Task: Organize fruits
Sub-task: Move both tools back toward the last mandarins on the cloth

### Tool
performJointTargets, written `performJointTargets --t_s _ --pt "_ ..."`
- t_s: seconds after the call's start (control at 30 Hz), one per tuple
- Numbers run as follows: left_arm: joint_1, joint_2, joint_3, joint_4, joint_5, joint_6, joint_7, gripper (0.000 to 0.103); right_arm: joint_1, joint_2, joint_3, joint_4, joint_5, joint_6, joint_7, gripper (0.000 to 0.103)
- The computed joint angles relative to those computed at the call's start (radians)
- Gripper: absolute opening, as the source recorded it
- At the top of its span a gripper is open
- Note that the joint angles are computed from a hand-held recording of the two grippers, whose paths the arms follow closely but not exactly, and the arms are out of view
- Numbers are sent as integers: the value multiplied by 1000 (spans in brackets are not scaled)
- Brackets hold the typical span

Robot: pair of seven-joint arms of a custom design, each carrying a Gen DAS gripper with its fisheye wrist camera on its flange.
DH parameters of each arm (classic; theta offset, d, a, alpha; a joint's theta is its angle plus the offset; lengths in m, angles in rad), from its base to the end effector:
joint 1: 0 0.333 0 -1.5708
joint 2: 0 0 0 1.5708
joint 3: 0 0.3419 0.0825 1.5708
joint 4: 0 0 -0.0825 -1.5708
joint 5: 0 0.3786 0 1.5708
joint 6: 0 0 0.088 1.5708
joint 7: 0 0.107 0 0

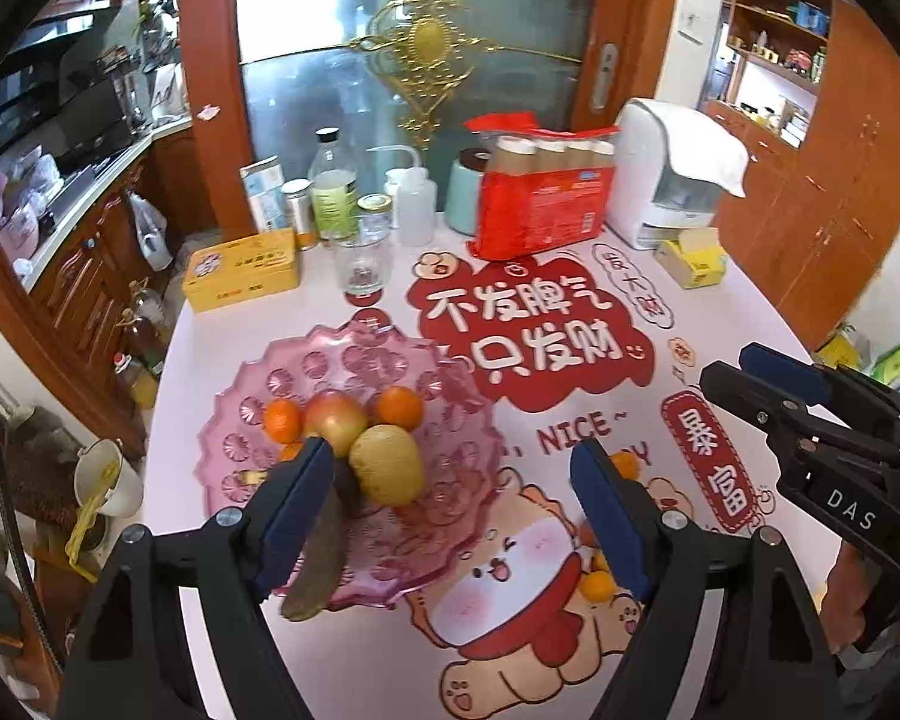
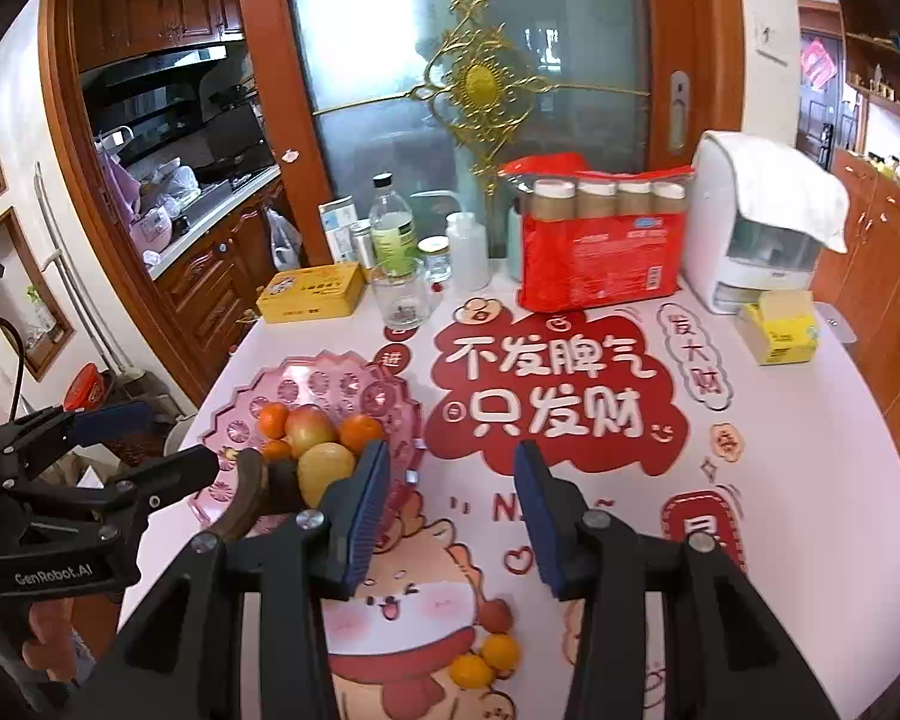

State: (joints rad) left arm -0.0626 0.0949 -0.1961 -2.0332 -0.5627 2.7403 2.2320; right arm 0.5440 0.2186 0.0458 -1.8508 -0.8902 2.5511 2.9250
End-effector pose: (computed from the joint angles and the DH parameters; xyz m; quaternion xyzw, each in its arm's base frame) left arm 0.5954 -0.1323 0.4939 -0.4949 0.7976 -0.3167 0.1364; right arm 0.5370 0.3694 0.4821 -0.6100 0.6946 -0.2683 0.2711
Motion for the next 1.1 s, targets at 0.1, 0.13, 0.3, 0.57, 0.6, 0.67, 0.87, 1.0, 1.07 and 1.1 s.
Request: performJointTargets --t_s 0.1,0.13,0.3,0.57,0.6,0.67,0.87,1.0,1.07,1.1 --pt "-13 -9 -8 -9 6 3 -11 80 -4 -33 -1 -36 -16 -8 14 45" --pt "-19 -11 -11 -11 9 3 -17 80 -8 -44 1 -48 -20 -10 14 45" --pt "-47 -13 -18 -25 40 8 -60 80 -41 -89 17 -105 -24 -3 7 46" --pt "-98 25 -25 -59 193 12 -223 80 -111 -121 23 -221 41 94 -57 46" --pt "-107 37 -22 -64 232 11 -262 80 -117 -122 23 -235 52 107 -65 46" --pt "-120 65 -21 -69 290 0 -330 80 -132 -118 18 -263 72 136 -86 46" --pt "-147 152 -19 -71 402 -41 -501 80 -169 -80 -5 -324 149 227 -174 46" --pt "-156 207 -27 -76 438 -62 -584 78 -186 -40 -19 -354 233 296 -267 46" --pt "-153 226 -33 -75 442 -77 -608 71 -198 -17 -16 -362 306 325 -348 46" --pt "-148 235 -41 -76 432 -84 -613 67 -202 -6 -12 -364 344 336 -393 46"
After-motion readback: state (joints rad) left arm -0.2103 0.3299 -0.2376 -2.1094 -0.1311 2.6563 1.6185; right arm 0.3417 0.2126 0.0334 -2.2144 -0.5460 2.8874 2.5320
